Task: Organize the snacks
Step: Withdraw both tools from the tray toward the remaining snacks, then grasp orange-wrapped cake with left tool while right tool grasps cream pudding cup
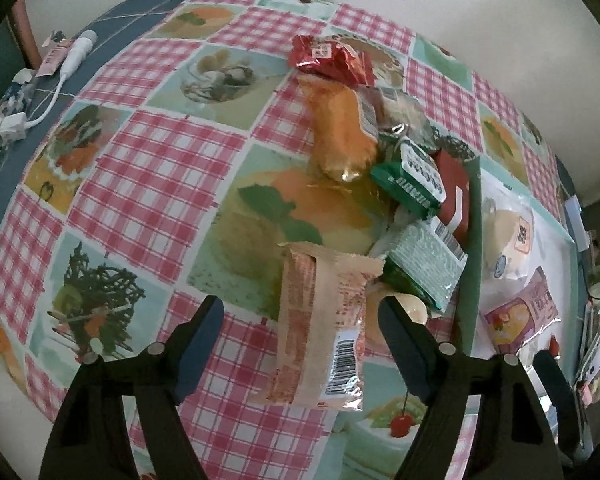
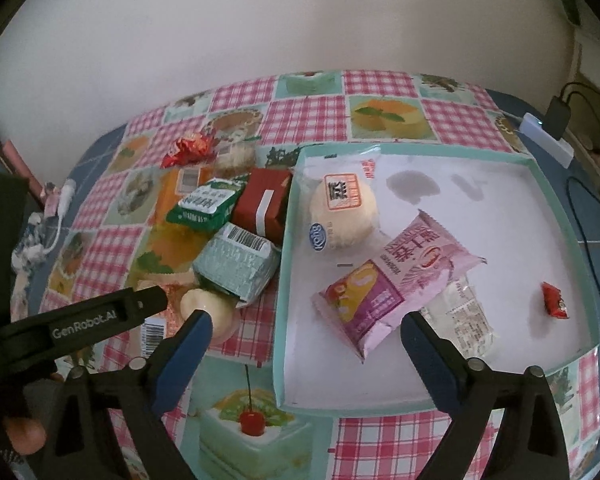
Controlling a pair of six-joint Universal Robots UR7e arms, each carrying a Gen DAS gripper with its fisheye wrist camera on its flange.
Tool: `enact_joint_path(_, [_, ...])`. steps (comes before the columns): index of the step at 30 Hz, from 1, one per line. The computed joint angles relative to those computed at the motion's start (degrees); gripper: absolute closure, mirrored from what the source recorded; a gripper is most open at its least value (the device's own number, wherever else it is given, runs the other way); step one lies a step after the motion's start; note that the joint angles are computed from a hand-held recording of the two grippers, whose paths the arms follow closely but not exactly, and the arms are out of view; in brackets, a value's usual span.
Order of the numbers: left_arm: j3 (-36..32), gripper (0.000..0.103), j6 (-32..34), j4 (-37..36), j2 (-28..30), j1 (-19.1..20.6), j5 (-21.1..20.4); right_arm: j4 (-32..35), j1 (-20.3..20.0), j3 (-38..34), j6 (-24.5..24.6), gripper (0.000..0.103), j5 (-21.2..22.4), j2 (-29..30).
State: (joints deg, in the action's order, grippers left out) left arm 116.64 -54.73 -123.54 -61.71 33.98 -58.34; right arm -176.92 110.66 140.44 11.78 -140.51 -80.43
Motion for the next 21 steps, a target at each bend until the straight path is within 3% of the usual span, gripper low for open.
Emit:
enact_joint_path(3, [-0.63, 0.029, 0.07, 1.0, 0.81, 0.3, -0.48, -0.07, 0.2, -0.37, -0.26, 0.013, -0.66, 0.87])
enact_joint_path(9, [-1.09, 0.032, -0.36, 1.35, 1.9, 1.46, -1.78, -0.37, -0.13, -0.9, -0.67, 0.022, -0.88, 2.1])
enact_joint_path(12, [-1.27, 0.042, -1.26, 1.84, 1.98, 2.1, -1.98, -1.37, 0.1, -1.14, -1.75, 0.027, -0.67, 2.95])
enact_joint_path(21, [-0.65, 0.043, -5.21, 4.16, -0.68, 4.32, 0.53, -4.35, 1.84, -2.57, -6.12, 0.027, 1.08, 7.57])
